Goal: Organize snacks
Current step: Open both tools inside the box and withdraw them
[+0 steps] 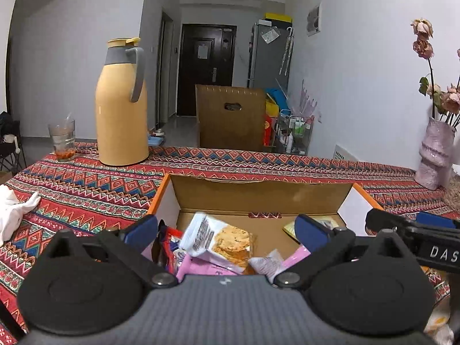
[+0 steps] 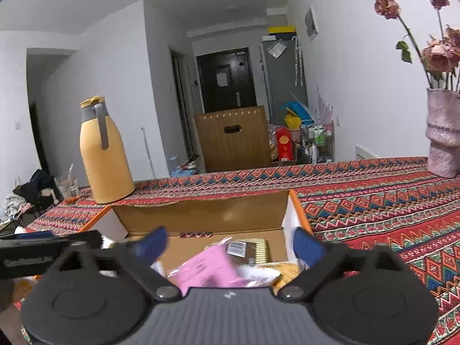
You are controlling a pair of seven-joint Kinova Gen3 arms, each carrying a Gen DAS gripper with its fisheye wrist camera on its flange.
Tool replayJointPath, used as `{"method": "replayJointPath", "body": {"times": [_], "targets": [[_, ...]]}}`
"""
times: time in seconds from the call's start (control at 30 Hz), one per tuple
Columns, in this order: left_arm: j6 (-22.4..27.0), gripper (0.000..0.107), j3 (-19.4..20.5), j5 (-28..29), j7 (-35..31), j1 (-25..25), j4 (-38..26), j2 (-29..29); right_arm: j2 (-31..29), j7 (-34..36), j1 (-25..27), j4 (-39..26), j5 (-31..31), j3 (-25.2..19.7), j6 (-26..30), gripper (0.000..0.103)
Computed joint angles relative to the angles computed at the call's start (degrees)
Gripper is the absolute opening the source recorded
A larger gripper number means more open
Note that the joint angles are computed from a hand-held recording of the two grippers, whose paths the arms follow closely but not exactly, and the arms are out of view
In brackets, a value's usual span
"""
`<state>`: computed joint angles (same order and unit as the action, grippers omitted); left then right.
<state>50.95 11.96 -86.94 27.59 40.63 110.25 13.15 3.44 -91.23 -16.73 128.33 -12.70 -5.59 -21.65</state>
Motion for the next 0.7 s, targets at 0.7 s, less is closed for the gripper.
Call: {"method": "replayJointPath", "body": {"times": [0.7], "targets": [[6.22,0.103,0.46,2.68,-3.38,3.29,-2.45,-0.55,-4.5,8.75,-0.85,1.15,-10.58,-1.29,-0.74,0.103]]}}
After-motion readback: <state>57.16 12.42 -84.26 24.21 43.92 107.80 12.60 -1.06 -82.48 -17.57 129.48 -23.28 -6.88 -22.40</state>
